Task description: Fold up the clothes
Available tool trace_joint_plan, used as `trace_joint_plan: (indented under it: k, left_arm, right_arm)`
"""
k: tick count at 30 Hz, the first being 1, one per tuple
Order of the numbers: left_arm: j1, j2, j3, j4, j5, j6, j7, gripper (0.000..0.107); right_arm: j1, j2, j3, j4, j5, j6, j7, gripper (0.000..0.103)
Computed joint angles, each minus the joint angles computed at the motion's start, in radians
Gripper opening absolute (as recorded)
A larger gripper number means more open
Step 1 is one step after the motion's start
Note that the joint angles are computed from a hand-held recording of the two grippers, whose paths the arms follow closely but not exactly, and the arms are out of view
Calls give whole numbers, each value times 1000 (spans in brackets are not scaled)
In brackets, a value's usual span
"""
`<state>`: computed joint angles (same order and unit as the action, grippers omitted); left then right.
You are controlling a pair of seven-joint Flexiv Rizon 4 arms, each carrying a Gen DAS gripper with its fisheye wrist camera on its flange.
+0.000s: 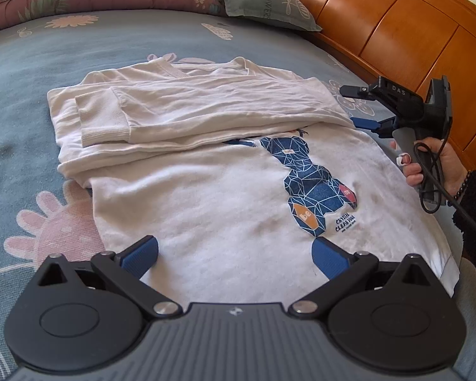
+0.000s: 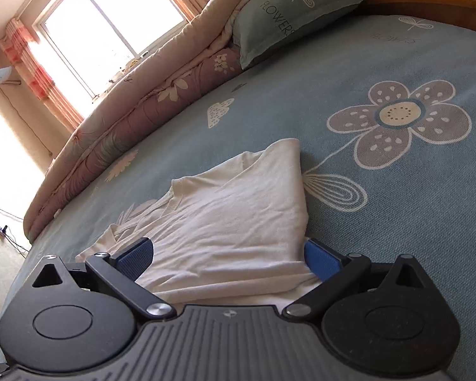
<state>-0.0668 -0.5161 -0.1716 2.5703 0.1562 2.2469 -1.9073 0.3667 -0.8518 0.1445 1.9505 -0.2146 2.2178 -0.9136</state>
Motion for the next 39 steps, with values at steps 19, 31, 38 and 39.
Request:
trace_joint_plan:
  k: [19,31,38,39]
  left_arm:
    - [4,-12,1,-4,5,14,-3,102]
    - [-5,-13,7,-4,-6,17,5,102]
    - [1,-17,5,-7,0,18,4,102]
    - [-1,-17,6,-7,-2,18,5,102]
  right_arm:
    - [-24,11,9,-65,-29,-152,-64,103]
    - [-25,61,-17,10,-12,-92,-98,103]
    - [-157,45,110,-42,-273,-236,31,103]
    - [-110,54,67,-49,-250,-287,22,103]
